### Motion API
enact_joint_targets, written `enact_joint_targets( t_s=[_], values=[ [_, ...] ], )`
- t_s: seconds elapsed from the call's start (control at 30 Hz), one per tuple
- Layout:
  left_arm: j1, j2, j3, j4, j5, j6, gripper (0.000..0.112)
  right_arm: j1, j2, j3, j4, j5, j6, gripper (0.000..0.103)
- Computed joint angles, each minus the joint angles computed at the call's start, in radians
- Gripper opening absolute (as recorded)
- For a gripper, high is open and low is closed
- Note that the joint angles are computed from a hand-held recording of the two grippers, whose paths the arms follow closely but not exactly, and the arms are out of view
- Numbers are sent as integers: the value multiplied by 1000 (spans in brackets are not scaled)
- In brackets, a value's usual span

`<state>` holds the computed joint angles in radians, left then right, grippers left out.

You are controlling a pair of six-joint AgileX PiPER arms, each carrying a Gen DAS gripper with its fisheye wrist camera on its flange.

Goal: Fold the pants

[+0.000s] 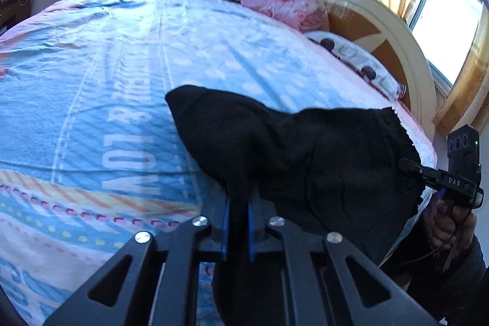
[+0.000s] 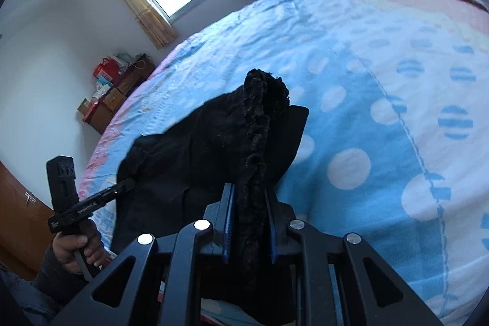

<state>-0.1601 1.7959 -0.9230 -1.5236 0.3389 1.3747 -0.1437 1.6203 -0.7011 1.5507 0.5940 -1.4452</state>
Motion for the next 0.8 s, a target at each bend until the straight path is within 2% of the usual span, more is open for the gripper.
enact_joint_targets(
  t_s=[0.1,0.23,0.33,0.47,0.57,0.7,0.8],
  values=[
    [25,-51,29,-56,34,52,8,6,-34,-13,-47,21,47,17],
    [64,-111,42,-36,75,55,7,56,-52,-85,-135,15,155,16],
    [119,-145,48,-42,98,68,7,109,-27,-180,-218,17,264,16],
    [211,-178,24,23,121,37,7,193,40,-350,-326,31,394,16],
    [287,-183,-13,104,124,1,7,271,143,-540,-439,43,526,16],
    [401,-166,-71,194,118,-27,7,367,368,-937,-643,154,799,16],
    [487,-137,-123,227,114,-34,7,442,555,-1237,-702,193,892,15]
  ],
)
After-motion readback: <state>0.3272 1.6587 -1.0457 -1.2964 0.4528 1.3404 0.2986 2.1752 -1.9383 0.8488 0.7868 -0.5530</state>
